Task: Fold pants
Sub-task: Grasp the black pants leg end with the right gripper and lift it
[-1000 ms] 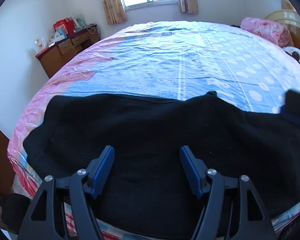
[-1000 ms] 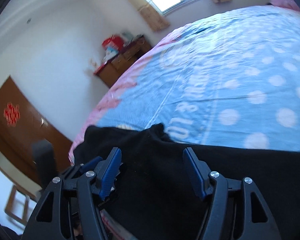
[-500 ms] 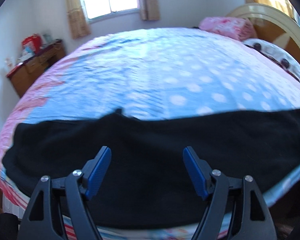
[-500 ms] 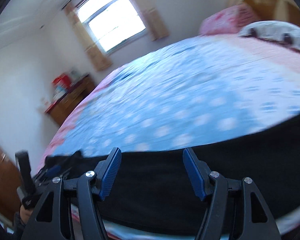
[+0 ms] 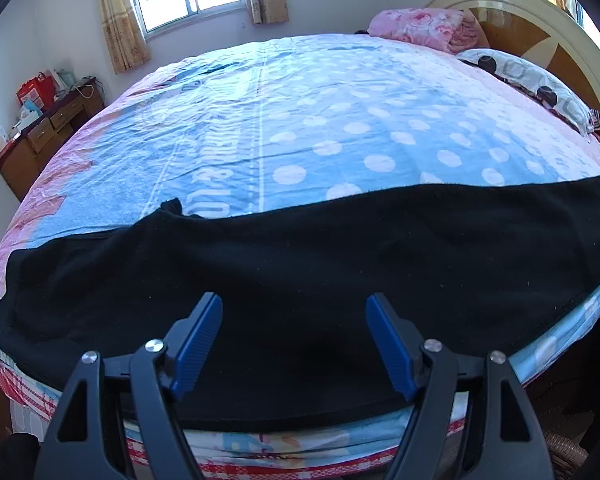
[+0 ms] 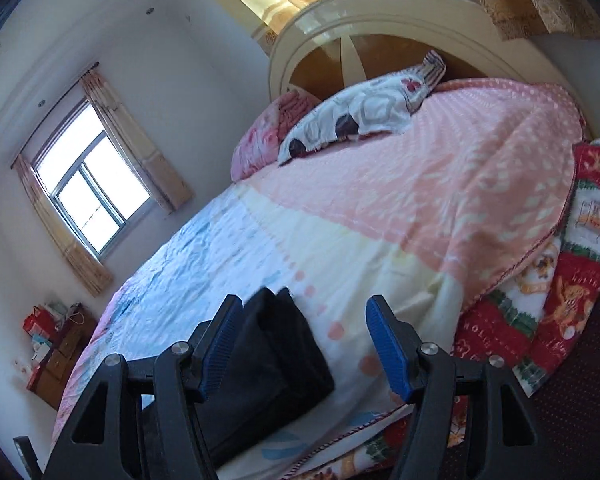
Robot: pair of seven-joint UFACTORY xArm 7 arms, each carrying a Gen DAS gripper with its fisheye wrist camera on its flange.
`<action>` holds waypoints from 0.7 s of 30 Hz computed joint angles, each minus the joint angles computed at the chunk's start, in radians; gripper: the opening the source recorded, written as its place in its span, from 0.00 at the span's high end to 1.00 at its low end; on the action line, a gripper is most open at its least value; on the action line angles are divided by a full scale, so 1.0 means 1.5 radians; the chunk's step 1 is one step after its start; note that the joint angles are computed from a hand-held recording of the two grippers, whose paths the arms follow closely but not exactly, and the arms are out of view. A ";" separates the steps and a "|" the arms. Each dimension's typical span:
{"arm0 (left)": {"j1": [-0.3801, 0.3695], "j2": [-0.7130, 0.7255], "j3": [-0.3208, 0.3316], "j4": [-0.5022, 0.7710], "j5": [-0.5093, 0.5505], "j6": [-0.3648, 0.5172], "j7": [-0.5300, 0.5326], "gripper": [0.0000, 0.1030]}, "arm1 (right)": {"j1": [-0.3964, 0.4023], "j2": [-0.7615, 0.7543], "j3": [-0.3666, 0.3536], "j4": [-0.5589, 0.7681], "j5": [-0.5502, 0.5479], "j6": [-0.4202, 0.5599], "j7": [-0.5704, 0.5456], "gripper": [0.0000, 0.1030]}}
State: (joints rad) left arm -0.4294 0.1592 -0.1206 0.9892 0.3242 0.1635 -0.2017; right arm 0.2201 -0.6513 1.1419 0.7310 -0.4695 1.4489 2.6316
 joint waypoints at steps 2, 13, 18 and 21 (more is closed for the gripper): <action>0.002 0.001 -0.001 -0.001 -0.004 0.000 0.004 0.25 | -0.003 0.038 -0.008 -0.002 -0.007 -0.013 0.005 0.36; 0.017 0.003 -0.011 -0.001 -0.056 0.010 0.035 0.25 | -0.035 0.248 0.046 0.097 -0.138 0.049 0.070 0.48; 0.020 0.003 -0.016 -0.001 -0.070 0.012 0.049 0.25 | 0.013 0.256 0.007 0.082 -0.166 0.046 0.094 0.76; 0.020 0.002 -0.016 -0.003 -0.074 0.012 0.056 0.25 | 0.043 0.250 -0.016 0.064 -0.173 0.037 0.138 0.75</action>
State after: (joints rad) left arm -0.3989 0.1619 -0.1446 0.9853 0.2131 0.1820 -0.1181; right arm 0.2851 -0.2756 1.1178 0.8275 -0.7291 1.5038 2.8387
